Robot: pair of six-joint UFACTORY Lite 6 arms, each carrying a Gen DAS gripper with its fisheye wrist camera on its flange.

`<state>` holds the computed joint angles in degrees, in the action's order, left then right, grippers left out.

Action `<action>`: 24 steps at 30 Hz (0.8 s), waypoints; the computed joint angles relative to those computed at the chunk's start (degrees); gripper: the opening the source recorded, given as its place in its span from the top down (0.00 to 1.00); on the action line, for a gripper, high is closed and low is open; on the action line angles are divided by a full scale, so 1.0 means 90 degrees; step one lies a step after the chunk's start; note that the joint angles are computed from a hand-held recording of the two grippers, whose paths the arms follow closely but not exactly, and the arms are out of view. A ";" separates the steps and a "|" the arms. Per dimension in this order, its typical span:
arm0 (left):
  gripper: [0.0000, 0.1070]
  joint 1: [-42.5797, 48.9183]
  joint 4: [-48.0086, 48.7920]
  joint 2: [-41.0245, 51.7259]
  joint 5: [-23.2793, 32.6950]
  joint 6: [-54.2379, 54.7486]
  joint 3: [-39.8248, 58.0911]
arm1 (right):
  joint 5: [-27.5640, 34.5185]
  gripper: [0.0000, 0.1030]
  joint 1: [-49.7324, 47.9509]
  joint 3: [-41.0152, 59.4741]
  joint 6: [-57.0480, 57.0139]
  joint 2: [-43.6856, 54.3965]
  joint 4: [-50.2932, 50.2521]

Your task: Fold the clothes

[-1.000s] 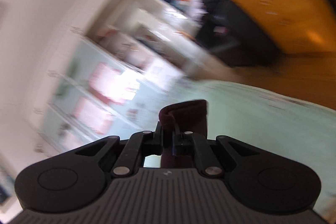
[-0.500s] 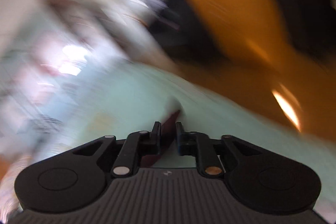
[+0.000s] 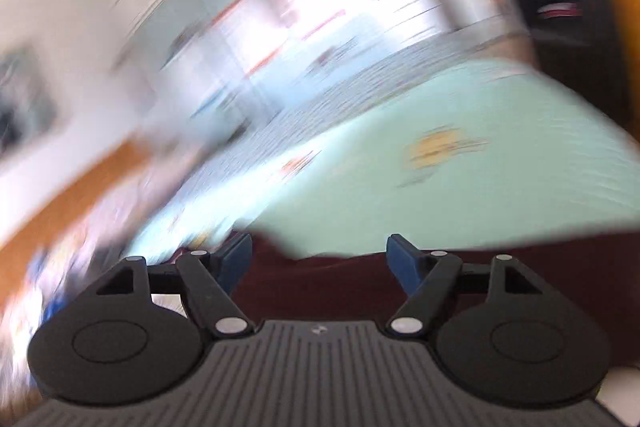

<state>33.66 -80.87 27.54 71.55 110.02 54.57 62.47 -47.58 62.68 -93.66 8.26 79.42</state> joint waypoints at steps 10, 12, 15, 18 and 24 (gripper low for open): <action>0.04 0.0138 0.0023 0.0352 0.0386 -0.0085 0.0224 | -0.1349 0.27 0.3303 0.4081 0.1540 0.3221 -0.1753; 0.04 0.0144 0.0012 0.0403 0.0435 -0.0096 0.0256 | -0.1155 0.27 0.3358 0.4349 0.1742 0.3647 -0.1866; 0.04 0.0164 0.0004 0.0475 0.0510 -0.0105 0.0301 | -0.0780 0.40 0.3536 0.5196 0.2550 0.4414 -0.2394; 0.04 0.0185 -0.0004 0.0552 0.0593 -0.0123 0.0348 | -0.1121 0.93 0.3663 0.4758 0.2374 0.4087 -0.2278; 0.04 0.0212 0.0008 0.0552 0.0655 -0.0143 0.0339 | -0.3739 0.93 0.4403 0.2789 0.0386 0.2417 -0.1599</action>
